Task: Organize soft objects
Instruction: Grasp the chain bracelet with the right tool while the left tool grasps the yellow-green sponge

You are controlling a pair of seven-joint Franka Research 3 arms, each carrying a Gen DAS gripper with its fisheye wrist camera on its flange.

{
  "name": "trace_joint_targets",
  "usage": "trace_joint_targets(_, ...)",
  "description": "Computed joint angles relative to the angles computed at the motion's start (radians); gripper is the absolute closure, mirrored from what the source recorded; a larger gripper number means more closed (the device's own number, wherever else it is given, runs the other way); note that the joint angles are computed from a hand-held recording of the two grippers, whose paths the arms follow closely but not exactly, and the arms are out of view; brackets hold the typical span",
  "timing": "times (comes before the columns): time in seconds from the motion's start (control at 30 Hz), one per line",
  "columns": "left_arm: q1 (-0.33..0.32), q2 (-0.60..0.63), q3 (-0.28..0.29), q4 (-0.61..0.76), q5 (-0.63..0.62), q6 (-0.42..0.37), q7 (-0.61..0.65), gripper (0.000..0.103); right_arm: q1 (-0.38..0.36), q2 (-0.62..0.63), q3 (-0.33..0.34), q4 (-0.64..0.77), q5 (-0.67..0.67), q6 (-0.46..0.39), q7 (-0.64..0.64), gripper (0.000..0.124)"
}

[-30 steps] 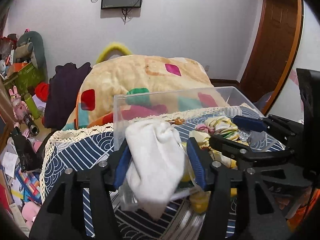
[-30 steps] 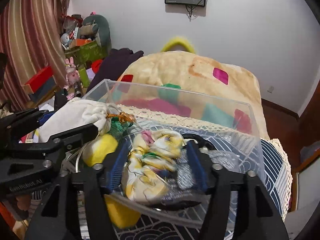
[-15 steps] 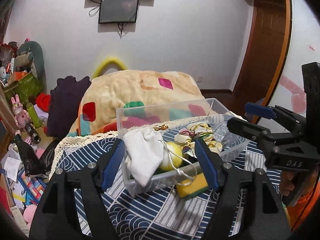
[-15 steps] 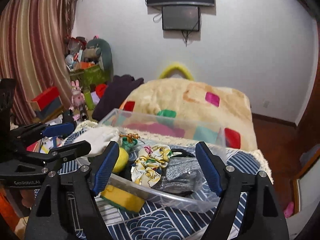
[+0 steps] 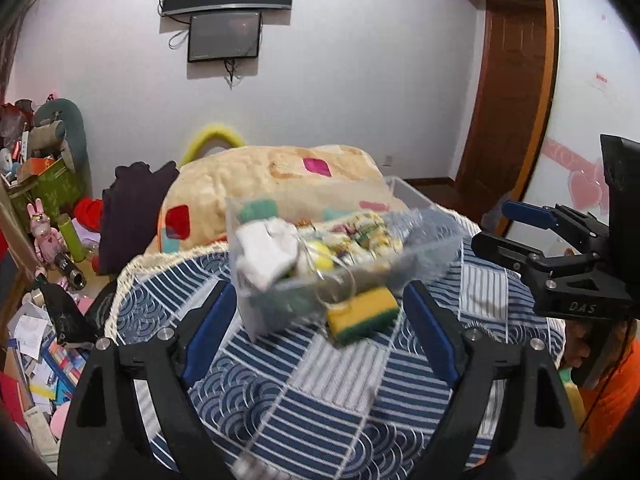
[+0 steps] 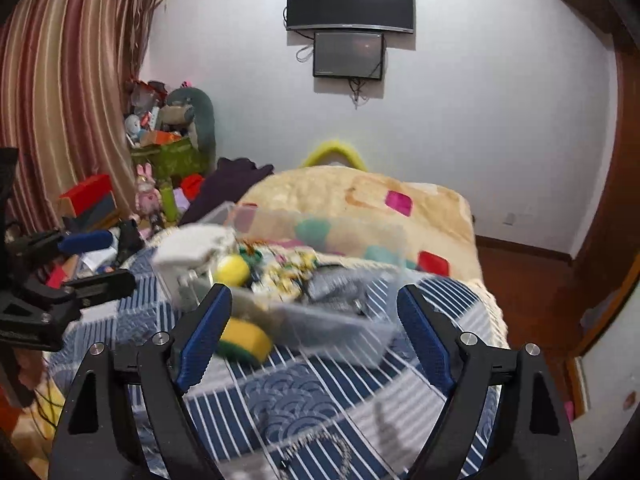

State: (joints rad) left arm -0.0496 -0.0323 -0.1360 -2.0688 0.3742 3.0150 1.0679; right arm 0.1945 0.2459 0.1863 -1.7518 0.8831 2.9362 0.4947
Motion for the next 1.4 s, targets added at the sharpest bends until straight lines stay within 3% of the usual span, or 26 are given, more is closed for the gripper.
trace_joint_targets(0.13,-0.012,-0.011,-0.007,-0.04,-0.018,0.002,0.016,0.017,0.015,-0.023,-0.023,-0.067,-0.058,0.015,0.03,0.041)
trace_joint_targets(0.23,-0.007,-0.016,-0.017,-0.064,0.045,0.001,-0.045,0.017,0.025,-0.026,-0.038,-0.101,-0.108,0.021,0.068,0.041)
trace_joint_targets(0.5,-0.04,-0.002,-0.013,-0.098,-0.079,0.002,0.034,0.017,0.011,0.008,-0.066,-0.114,-0.197,-0.064,0.219,0.042)
trace_joint_targets(0.67,-0.046,0.026,-0.016,-0.083,-0.147,-0.017,0.07,0.017,0.015,0.035,-0.086,-0.092,-0.298,-0.14,0.303,0.076)
trace_joint_targets(0.7,-0.046,0.033,-0.016,-0.076,-0.145,-0.024,0.066,0.017,0.011,0.034,-0.079,-0.101,-0.297,-0.125,0.294,0.076)
trace_joint_targets(0.87,-0.05,0.074,-0.016,-0.03,-0.085,-0.041,0.001,0.017,-0.013,0.018,-0.048,-0.125,-0.244,-0.097,0.245,0.105)
trace_joint_targets(1.27,-0.079,0.207,0.002,0.146,-0.016,-0.11,-0.093,0.017,-0.059,0.0,-0.011,-0.104,-0.013,-0.088,0.068,0.11)
trace_joint_targets(1.4,-0.071,0.241,-0.012,0.194,-0.045,-0.123,-0.082,0.017,-0.048,0.0,-0.014,-0.099,0.034,-0.087,0.028,0.11)
